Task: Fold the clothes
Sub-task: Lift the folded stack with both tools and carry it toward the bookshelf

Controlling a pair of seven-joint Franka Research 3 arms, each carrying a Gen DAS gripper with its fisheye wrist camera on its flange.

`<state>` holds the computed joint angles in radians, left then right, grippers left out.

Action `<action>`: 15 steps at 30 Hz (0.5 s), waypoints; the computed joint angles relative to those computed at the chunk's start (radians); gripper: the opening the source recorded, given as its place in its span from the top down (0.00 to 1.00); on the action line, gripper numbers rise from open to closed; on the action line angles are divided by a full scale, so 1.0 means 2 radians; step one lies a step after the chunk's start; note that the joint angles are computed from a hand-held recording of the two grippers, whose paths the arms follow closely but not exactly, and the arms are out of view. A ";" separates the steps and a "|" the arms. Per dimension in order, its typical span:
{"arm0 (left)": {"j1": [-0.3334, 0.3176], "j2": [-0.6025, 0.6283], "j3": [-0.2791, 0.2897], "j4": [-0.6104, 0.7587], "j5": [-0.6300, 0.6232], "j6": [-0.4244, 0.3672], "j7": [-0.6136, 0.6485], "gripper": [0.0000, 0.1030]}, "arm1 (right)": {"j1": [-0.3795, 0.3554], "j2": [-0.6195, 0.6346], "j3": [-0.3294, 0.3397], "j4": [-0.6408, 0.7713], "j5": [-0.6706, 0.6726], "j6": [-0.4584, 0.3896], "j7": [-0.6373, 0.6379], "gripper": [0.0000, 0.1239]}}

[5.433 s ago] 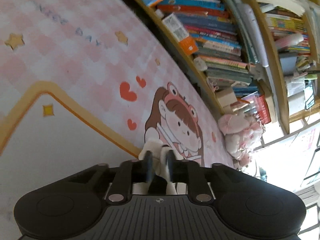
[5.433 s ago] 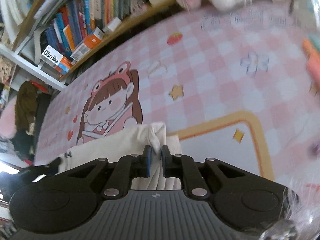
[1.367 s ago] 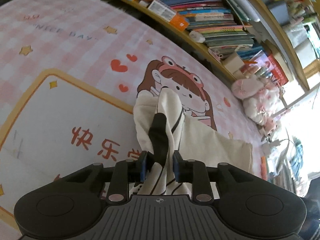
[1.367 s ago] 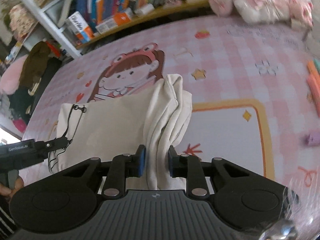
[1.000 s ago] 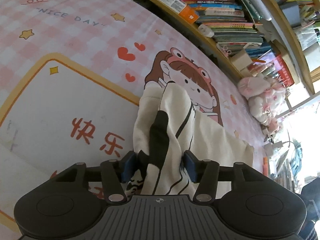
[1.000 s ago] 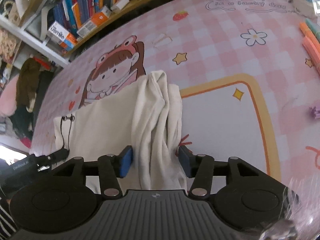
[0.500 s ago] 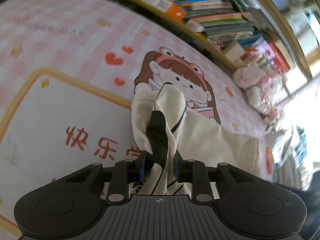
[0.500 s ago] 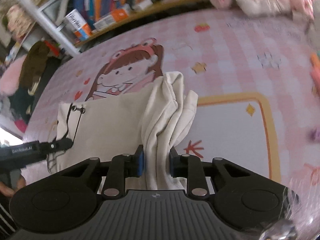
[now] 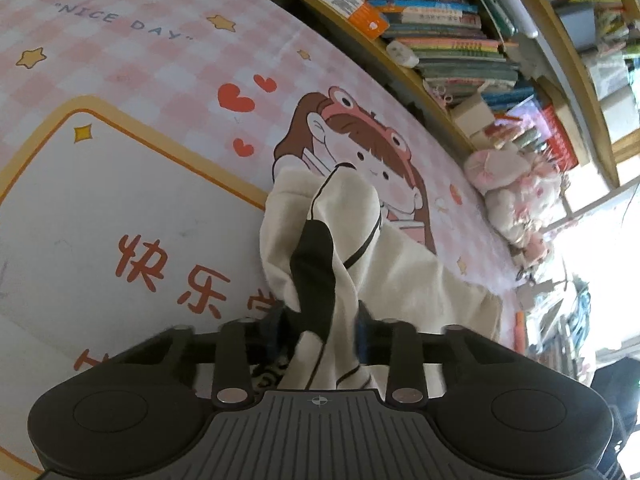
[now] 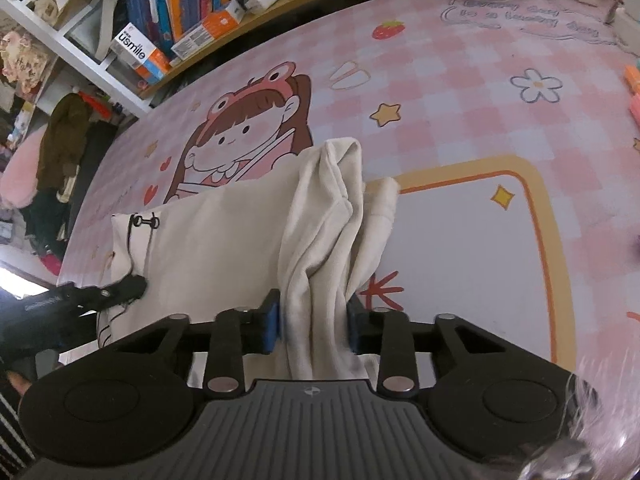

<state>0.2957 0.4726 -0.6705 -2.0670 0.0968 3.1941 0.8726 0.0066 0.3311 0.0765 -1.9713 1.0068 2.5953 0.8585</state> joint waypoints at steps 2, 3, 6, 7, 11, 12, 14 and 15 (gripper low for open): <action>0.002 -0.002 -0.003 -0.004 -0.003 0.007 -0.005 0.79 | -0.002 -0.001 0.001 0.001 0.002 -0.003 -0.004 0.82; 0.006 -0.004 -0.006 -0.007 -0.003 0.012 -0.008 0.81 | -0.003 -0.003 0.001 0.000 0.005 -0.003 -0.007 0.82; 0.024 -0.010 -0.023 -0.015 0.007 0.023 -0.018 0.81 | -0.004 -0.011 0.002 -0.004 0.013 -0.004 -0.022 0.83; 0.029 -0.010 -0.027 -0.016 0.012 0.027 -0.022 0.82 | -0.003 -0.013 0.001 -0.004 0.013 -0.005 -0.025 0.83; 0.051 -0.006 -0.046 -0.017 0.039 0.039 -0.040 0.82 | 0.000 -0.019 -0.001 -0.004 0.018 -0.004 -0.028 0.83; 0.057 -0.003 -0.050 -0.016 0.046 0.041 -0.044 0.82 | 0.001 -0.021 -0.002 -0.004 0.020 -0.002 -0.029 0.83; 0.069 0.003 -0.060 -0.013 0.062 0.044 -0.051 0.82 | 0.003 -0.025 -0.002 -0.005 0.025 0.002 -0.028 0.83; 0.078 0.009 -0.068 -0.011 0.071 0.045 -0.054 0.82 | 0.004 -0.027 -0.002 -0.005 0.027 0.006 -0.028 0.83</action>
<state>0.4520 0.4903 -0.8055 -2.0886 0.2386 3.2834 0.7651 0.0151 0.2778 0.0725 -1.9821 1.0601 2.6063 0.8034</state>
